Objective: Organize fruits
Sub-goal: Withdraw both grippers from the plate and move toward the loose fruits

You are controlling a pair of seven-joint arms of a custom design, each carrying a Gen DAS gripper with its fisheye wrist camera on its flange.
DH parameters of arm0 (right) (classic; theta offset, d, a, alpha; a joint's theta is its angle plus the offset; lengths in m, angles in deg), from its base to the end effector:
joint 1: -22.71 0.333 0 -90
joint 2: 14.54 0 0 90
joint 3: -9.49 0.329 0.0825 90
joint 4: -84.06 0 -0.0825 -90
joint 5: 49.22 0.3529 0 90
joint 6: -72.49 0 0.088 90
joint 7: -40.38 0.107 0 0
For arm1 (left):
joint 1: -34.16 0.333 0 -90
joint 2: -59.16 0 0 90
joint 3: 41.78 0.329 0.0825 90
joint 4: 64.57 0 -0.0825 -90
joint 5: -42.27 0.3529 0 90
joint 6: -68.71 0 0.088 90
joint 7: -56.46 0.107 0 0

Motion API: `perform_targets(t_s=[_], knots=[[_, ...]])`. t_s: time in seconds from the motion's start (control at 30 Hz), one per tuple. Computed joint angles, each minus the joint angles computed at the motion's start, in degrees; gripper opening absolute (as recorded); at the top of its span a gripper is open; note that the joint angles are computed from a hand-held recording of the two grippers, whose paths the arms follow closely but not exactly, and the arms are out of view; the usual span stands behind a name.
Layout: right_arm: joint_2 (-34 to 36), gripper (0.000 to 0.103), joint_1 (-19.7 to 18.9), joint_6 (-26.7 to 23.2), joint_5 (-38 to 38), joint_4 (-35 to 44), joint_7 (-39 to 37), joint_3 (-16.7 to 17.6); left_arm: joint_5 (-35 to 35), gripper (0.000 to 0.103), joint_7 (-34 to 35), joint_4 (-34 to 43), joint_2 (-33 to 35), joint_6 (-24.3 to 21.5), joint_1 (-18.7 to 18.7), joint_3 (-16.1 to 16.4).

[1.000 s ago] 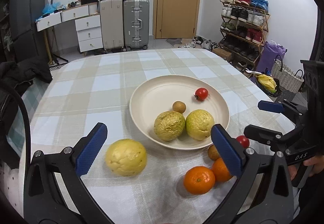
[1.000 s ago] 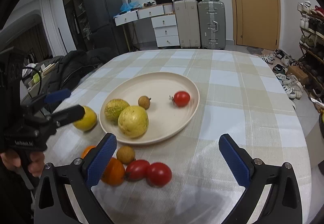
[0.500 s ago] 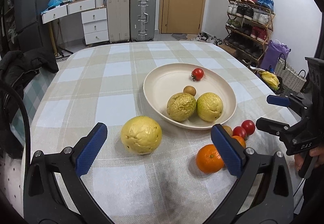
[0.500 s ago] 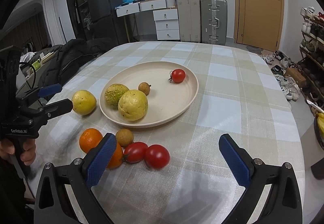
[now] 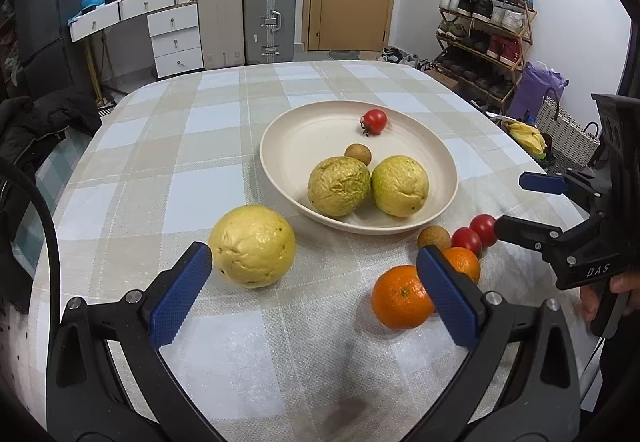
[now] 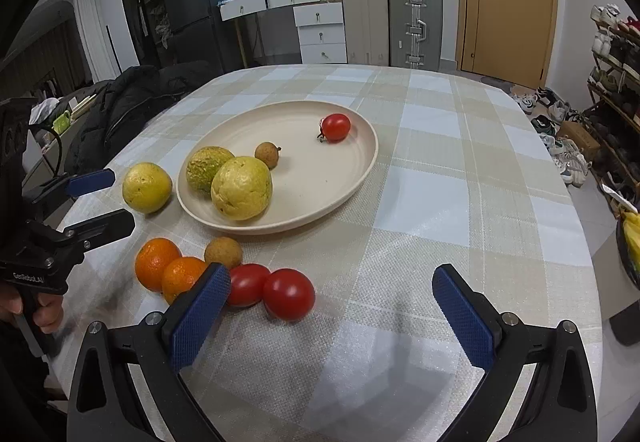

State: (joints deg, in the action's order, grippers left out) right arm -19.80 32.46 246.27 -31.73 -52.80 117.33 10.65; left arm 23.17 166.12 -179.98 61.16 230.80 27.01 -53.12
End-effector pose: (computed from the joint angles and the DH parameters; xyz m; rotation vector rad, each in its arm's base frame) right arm 0.5005 0.0735 0.4728 -1.8610 1.6370 -0.5543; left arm 0.5573 -0.1672 0.5533 -1.4431 2.1466 -0.9583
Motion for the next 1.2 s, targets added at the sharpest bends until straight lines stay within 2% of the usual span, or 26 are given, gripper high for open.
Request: perform_targets(t_s=[0.17,0.47,0.87,1.2], knots=[[0.32,0.103,-1.7,-1.94,-4.87,0.31,3.91,0.73,0.15,0.102,0.28,0.27,0.2,-1.04,-0.12,-0.25],[0.37,0.103,-2.24,-4.7,-8.52,0.6,6.12,0.5,-0.57,0.102,2.75,0.31,0.31,-2.54,-0.61,-0.69],[1.43,0.103,-2.47,-6.76,-13.64,1.33,10.1,0.57,1.79,0.102,2.59,-0.01,0.75,-3.46,-1.06,-0.97],[2.42,0.103,-3.23,-8.54,-23.93,2.18,18.38,0.8,3.16,0.102,2.89,0.08,1.08,-5.04,-1.41,-1.11]])
